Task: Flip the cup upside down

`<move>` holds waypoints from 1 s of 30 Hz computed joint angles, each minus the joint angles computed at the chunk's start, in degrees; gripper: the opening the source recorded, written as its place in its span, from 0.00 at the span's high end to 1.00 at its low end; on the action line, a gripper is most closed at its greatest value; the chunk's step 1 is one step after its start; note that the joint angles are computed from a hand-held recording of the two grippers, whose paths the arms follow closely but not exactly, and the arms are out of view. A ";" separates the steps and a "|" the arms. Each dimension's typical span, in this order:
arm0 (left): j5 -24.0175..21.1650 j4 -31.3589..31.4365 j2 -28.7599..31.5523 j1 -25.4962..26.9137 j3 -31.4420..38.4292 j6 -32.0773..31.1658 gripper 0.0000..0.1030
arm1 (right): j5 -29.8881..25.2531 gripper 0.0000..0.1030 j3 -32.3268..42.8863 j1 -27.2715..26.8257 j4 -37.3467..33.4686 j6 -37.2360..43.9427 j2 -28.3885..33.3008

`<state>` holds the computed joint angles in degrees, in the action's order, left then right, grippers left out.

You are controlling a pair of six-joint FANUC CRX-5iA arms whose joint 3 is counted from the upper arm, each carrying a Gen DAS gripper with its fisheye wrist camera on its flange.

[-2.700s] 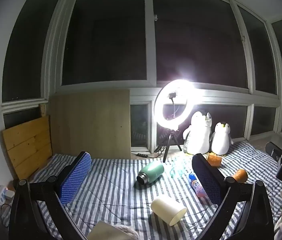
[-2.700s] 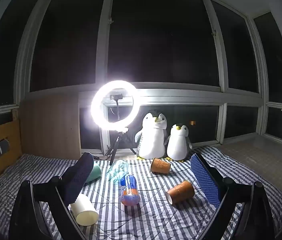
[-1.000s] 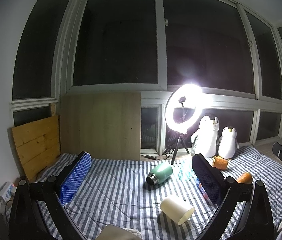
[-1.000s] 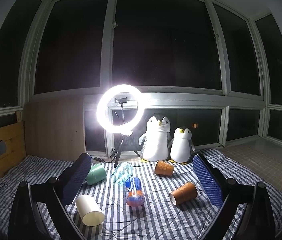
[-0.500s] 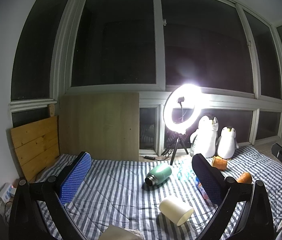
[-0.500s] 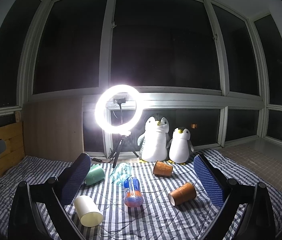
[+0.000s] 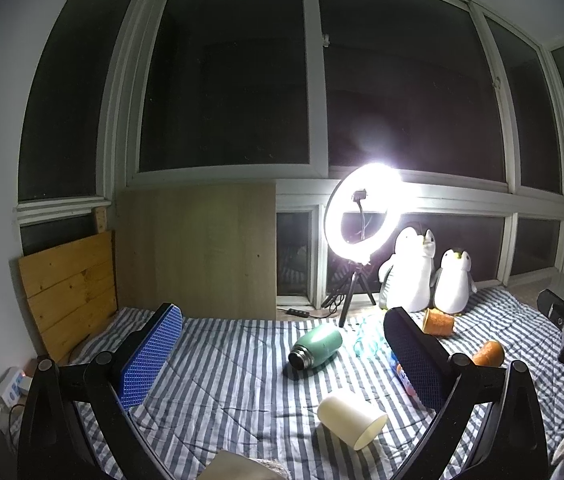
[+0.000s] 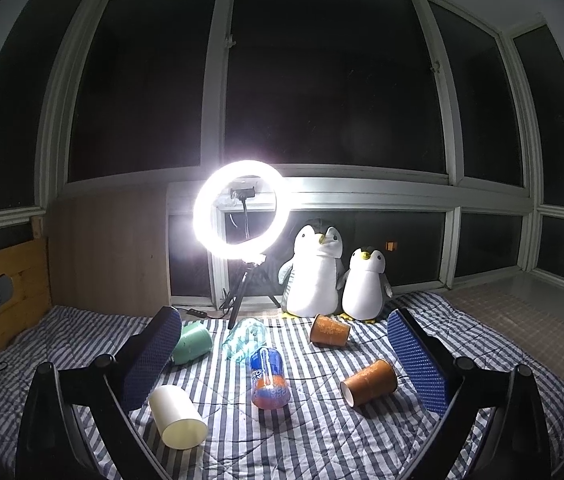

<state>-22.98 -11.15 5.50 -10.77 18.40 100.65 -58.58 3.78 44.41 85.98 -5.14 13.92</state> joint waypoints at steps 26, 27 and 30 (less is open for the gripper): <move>-10.32 16.74 10.09 2.34 7.53 -13.78 0.01 | 3.76 0.01 3.00 -1.17 -7.95 6.04 1.57; -13.42 18.83 12.72 2.80 10.37 -14.88 0.01 | 3.73 0.01 3.15 -1.25 -8.49 6.37 1.64; -22.34 21.28 20.03 3.45 19.57 -16.08 0.01 | 3.38 0.01 3.41 -1.43 -9.80 7.16 1.80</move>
